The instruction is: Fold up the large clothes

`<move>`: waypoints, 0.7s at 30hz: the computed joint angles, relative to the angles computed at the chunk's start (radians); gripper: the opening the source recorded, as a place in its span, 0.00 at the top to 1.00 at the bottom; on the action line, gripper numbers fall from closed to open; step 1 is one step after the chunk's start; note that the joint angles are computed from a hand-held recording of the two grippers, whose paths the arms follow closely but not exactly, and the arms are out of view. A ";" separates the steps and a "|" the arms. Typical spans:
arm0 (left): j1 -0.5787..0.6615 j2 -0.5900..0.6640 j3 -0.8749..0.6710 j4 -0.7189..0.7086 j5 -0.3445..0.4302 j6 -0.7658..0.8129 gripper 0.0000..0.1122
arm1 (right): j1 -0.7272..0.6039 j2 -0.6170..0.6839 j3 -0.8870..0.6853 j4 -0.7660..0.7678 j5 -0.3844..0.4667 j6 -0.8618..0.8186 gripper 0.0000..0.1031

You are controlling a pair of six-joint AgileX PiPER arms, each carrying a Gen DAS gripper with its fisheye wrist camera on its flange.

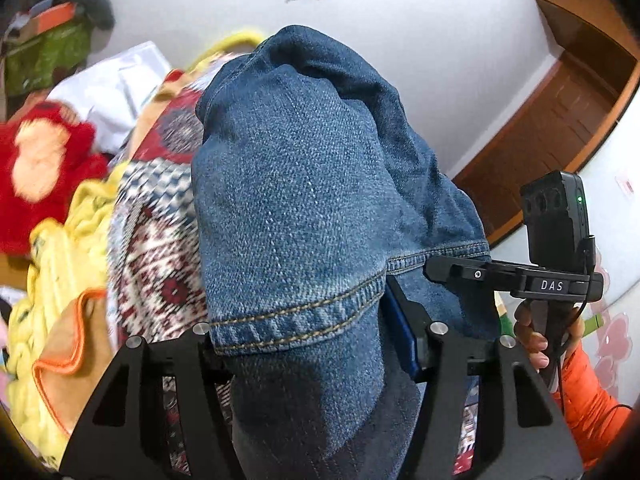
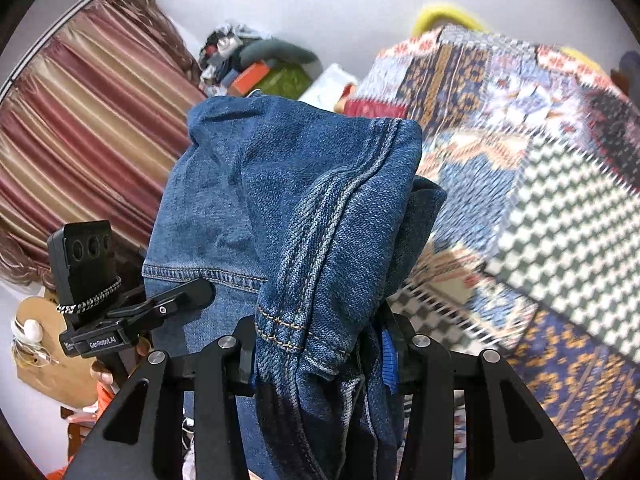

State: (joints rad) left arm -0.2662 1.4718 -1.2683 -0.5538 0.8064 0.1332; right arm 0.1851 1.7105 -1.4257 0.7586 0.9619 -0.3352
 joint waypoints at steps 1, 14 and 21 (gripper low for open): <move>0.021 -0.006 0.030 -0.023 0.000 0.025 0.47 | 0.028 0.021 -0.002 -0.012 -0.011 0.020 0.60; 0.244 0.208 0.268 -0.325 -0.030 0.418 0.44 | 0.154 0.359 -0.126 -0.064 -0.067 0.095 0.59; 0.221 0.242 0.323 -0.340 -0.134 0.519 0.30 | 0.189 0.410 -0.151 -0.135 -0.129 0.033 0.45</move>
